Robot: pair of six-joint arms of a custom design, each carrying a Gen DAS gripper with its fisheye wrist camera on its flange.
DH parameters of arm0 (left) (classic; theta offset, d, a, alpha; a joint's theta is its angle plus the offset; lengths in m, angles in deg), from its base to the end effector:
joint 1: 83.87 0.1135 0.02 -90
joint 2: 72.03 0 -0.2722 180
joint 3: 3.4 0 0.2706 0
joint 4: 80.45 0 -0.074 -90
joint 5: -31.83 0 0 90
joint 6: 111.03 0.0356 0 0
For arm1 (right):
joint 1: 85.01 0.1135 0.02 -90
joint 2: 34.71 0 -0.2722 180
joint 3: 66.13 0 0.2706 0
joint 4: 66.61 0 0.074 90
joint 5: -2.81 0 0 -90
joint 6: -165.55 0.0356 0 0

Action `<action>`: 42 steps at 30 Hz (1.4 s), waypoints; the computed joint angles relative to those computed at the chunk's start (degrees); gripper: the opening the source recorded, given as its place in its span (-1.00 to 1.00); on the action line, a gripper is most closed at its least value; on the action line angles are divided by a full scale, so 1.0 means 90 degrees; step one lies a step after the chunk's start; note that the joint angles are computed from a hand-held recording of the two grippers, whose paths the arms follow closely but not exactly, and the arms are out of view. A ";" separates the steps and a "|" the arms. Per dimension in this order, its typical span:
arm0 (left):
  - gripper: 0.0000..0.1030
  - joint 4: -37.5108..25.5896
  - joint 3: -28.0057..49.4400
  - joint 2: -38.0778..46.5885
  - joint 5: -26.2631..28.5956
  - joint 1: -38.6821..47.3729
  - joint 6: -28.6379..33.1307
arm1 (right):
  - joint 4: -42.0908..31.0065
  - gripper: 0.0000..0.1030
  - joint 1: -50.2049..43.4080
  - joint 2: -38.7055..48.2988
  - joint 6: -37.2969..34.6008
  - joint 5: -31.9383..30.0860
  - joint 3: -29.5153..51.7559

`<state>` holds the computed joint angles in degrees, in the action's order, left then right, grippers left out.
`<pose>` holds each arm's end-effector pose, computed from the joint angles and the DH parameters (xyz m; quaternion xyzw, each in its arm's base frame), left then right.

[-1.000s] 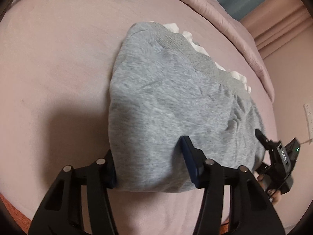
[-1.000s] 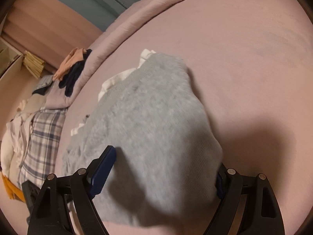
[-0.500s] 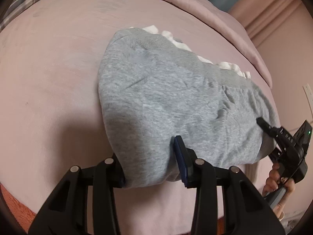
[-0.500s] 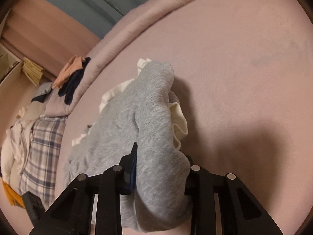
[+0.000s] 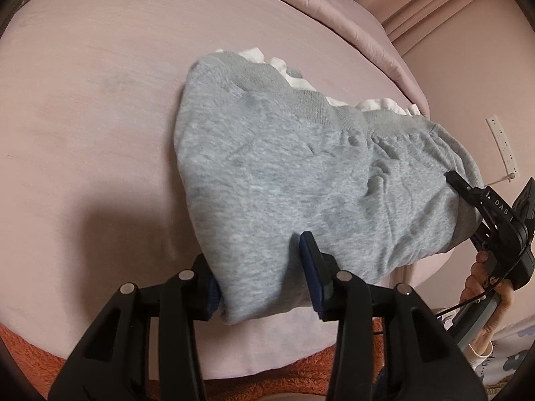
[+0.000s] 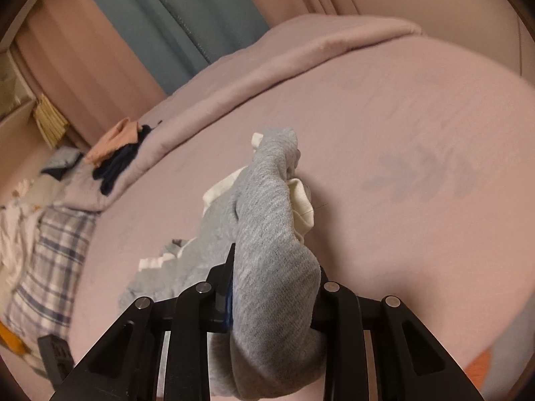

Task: Fold small clothes

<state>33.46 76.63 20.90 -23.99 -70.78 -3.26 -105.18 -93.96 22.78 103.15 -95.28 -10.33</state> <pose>0.3137 0.0524 0.2234 0.0670 0.9495 -0.2576 0.1662 0.2256 -0.0305 0.2645 0.2556 0.8687 0.1311 0.4036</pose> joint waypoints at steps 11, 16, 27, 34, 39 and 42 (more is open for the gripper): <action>0.41 0.0191 0.0291 -0.0321 -0.0023 0.1067 -0.0089 | -0.0265 -0.41 0.1693 0.0705 -0.0522 0.2206 0.0904; 0.45 0.0065 0.0457 -0.0301 0.0003 0.1426 0.0006 | -0.0292 -0.41 0.2302 0.0864 -0.0888 0.2725 0.1127; 0.49 -0.0172 0.0718 -0.0152 -0.0066 0.1591 0.0067 | -0.0299 -0.41 0.3411 0.1547 -0.1332 0.2899 0.1542; 0.53 -0.0169 0.0741 -0.0123 -0.0095 0.1616 0.0137 | -0.0420 -0.41 0.3809 0.2405 -0.1389 0.2666 0.1872; 0.53 -0.0050 0.0701 -0.0032 -0.0378 0.1523 0.0029 | -0.0584 -0.41 0.4032 0.2777 -0.1425 0.2684 0.2018; 0.53 -0.0112 0.0754 0.0023 -0.0374 0.1517 0.0021 | -0.0630 -0.39 0.4054 0.2948 -0.1465 0.2592 0.2070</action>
